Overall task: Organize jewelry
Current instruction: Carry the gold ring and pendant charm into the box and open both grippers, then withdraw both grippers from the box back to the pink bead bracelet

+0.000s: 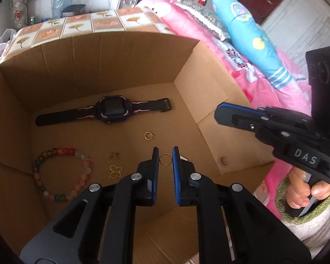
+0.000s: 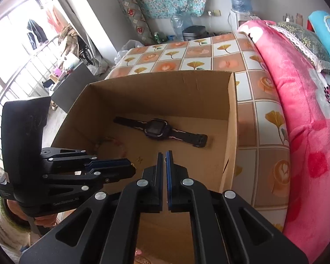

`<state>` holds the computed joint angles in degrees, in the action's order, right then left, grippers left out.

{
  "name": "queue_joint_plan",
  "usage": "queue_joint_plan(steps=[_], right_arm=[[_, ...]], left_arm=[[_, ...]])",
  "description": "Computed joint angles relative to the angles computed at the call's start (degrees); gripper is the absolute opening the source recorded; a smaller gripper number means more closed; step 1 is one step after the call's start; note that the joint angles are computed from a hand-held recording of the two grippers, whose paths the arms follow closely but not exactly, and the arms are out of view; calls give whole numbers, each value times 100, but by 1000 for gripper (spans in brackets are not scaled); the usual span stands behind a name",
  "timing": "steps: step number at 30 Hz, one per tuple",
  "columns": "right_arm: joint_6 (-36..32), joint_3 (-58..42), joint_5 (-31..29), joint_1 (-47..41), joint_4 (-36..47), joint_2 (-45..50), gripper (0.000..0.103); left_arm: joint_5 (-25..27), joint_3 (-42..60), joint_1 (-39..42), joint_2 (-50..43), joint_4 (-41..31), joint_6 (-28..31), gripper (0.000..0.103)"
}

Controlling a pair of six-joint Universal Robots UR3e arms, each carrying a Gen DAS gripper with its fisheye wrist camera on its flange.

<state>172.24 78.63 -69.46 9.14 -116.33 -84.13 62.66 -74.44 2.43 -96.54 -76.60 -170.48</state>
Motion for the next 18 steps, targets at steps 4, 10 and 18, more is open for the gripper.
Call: queue_joint_plan(steps=[4,10,18], right_arm=[[28,43,130,-98,-36,14,4],[69,145,193,-146,-58,-147,5],[97,670,425,-359,-136,-954,7]], left_arm=[[73,320,-7,-259,-275,-145,20],[131,253,40,-138,-180,-242,34],[106,-505,256,897,322,-163,37]])
